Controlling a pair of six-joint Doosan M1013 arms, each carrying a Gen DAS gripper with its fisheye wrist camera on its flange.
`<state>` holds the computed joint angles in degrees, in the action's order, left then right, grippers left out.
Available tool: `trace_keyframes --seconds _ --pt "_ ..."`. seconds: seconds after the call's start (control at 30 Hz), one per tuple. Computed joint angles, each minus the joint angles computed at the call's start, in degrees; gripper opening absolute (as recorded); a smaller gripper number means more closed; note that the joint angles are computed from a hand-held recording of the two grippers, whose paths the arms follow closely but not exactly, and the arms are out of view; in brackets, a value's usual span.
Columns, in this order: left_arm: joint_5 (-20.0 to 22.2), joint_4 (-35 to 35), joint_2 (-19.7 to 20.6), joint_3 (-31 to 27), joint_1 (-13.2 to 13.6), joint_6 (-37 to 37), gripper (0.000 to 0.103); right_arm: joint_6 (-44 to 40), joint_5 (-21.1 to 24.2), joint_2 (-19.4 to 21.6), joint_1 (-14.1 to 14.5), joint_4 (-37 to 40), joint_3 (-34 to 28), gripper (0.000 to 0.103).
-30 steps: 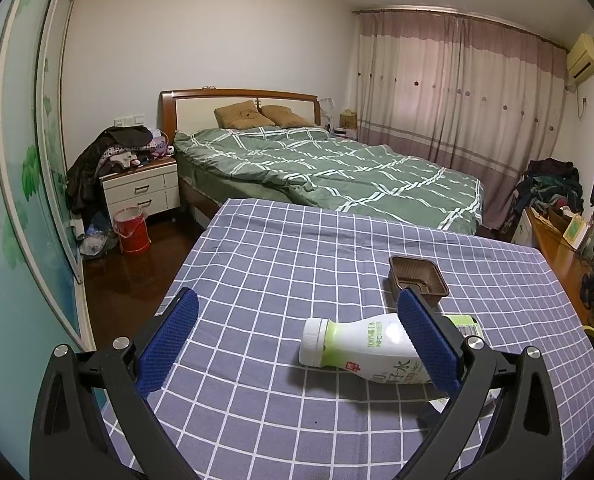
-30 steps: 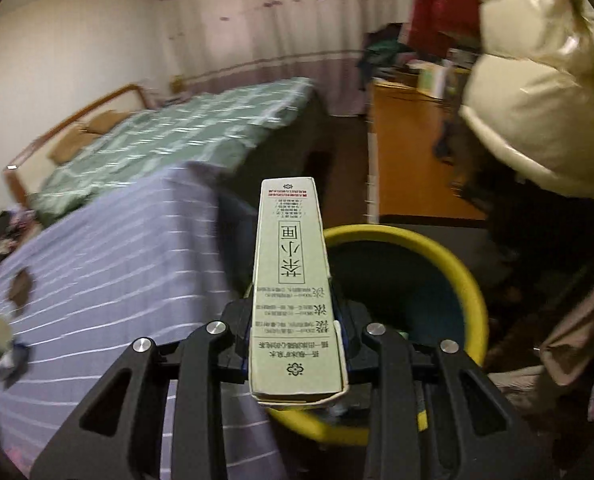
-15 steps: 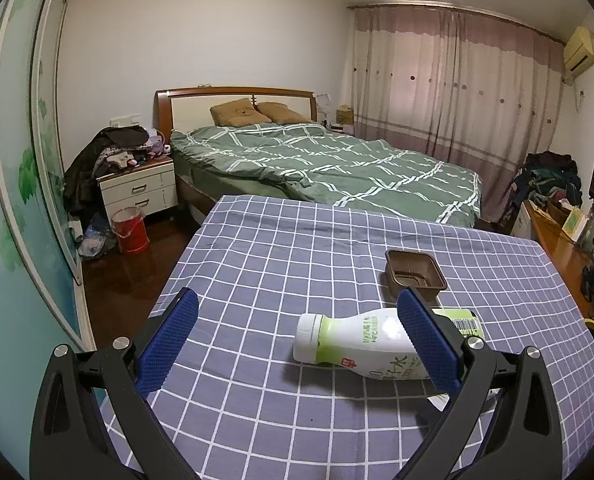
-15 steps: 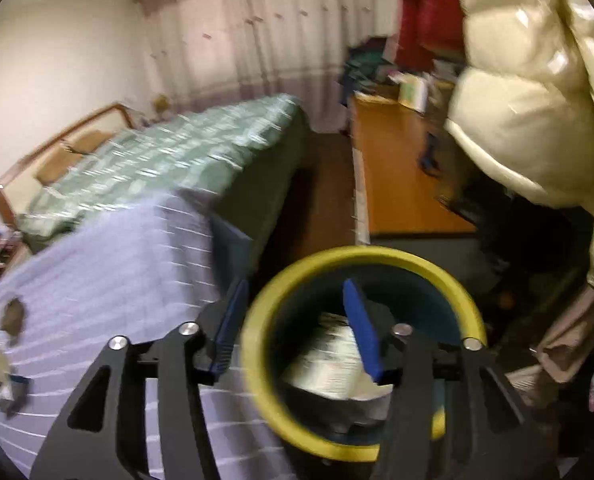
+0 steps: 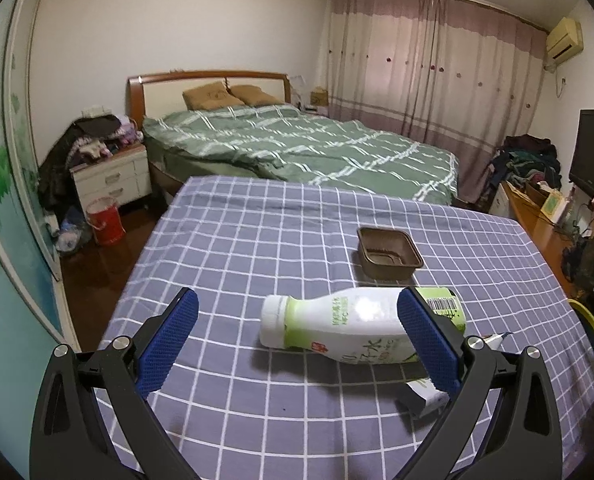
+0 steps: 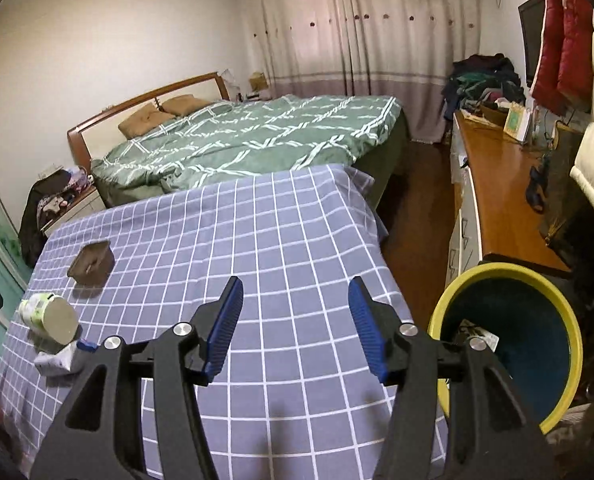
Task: Collect trash
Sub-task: 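Grasp the white milk bottle with green label with the left gripper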
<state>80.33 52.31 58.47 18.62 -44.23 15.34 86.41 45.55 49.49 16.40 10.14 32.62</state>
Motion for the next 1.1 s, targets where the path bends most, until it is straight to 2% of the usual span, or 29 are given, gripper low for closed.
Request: trace_keyframes --seconds 0.03,0.2,0.33,0.47,0.6,0.77,0.93,1.0,1.1 --pt "-0.75 -0.86 -0.34 0.68 0.21 -0.54 0.098 -0.11 -0.09 -0.08 0.0 0.09 0.22 0.052" --pt "-9.6 -9.1 -3.65 7.31 2.11 -4.19 0.098 -1.38 -1.36 -0.83 -0.01 1.46 1.89 0.055" --pt "-12.83 -12.23 -4.35 9.18 3.08 -6.13 0.098 -1.98 -1.75 -0.88 -0.07 2.02 2.04 0.056" --pt "-14.82 -12.22 -4.92 10.63 3.57 -8.06 0.098 -2.37 -1.68 -0.9 0.0 2.14 2.01 0.056" --pt "-18.45 -15.63 -4.58 10.27 4.36 -4.96 0.098 -3.08 -1.46 -0.86 0.04 2.52 1.93 0.056" --pt "-19.7 -20.13 -4.13 9.18 4.04 -0.63 0.098 -2.83 -0.93 -0.68 -0.03 2.65 1.56 0.057" --pt "-25.02 -27.8 -5.01 10.57 3.12 6.21 0.098 -3.48 -0.27 -0.45 0.02 2.9 1.12 0.058" --pt "-24.38 -30.15 -4.28 8.68 2.63 10.27 0.098 -3.91 -0.19 -0.46 0.04 3.14 1.15 0.058" --pt "-17.08 -28.55 -0.6 -0.14 1.98 14.33 0.098 -4.13 -0.32 -0.54 0.06 3.22 1.35 0.058"
